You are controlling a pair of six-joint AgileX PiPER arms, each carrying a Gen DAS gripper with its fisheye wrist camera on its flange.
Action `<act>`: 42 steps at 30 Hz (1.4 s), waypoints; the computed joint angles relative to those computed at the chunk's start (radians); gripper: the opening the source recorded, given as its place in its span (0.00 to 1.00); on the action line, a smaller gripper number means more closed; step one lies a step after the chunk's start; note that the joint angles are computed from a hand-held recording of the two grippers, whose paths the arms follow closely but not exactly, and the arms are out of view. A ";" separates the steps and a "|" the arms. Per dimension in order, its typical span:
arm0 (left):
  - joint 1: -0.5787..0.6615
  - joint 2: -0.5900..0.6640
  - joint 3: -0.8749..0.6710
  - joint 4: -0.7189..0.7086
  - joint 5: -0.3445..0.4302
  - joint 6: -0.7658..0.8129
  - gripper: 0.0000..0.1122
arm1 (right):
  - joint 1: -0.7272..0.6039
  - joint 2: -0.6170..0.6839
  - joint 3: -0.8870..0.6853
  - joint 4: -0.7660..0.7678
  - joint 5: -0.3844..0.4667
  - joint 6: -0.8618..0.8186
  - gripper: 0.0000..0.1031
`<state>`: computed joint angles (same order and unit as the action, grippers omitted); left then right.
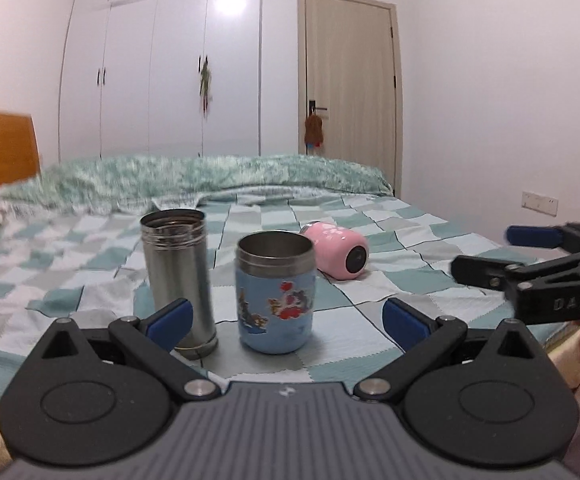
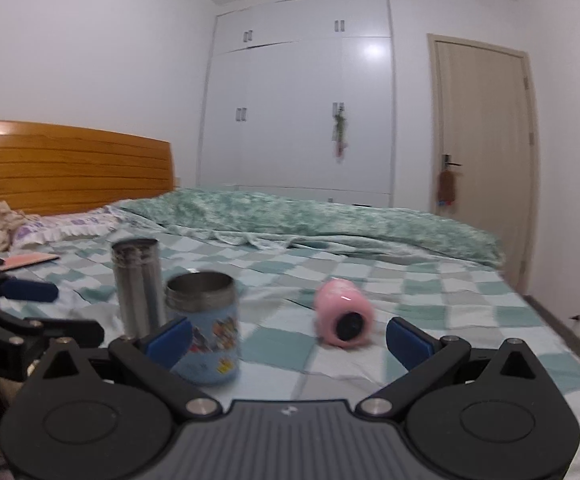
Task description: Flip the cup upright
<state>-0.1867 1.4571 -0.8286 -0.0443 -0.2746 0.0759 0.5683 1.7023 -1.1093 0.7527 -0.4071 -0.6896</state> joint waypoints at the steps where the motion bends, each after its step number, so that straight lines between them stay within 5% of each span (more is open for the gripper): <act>1: -0.025 0.003 0.018 -0.085 -0.029 0.080 0.92 | 0.000 -0.020 0.041 -0.014 -0.025 0.021 1.00; 12: -0.224 0.127 0.199 -0.359 -0.501 0.196 0.92 | 0.002 -0.085 0.392 -0.164 -0.384 0.243 1.00; 19: -0.232 0.141 0.206 -0.360 -0.554 0.171 0.92 | -0.011 -0.078 0.431 -0.191 -0.456 0.294 1.00; 42: -0.253 0.169 0.211 -0.345 -0.606 0.161 0.92 | -0.031 -0.067 0.425 -0.182 -0.456 0.332 1.00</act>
<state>-0.4397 1.6256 -0.6178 -0.3891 -0.8807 0.2369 0.5377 1.6356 -0.6848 0.5710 -0.8627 -0.3574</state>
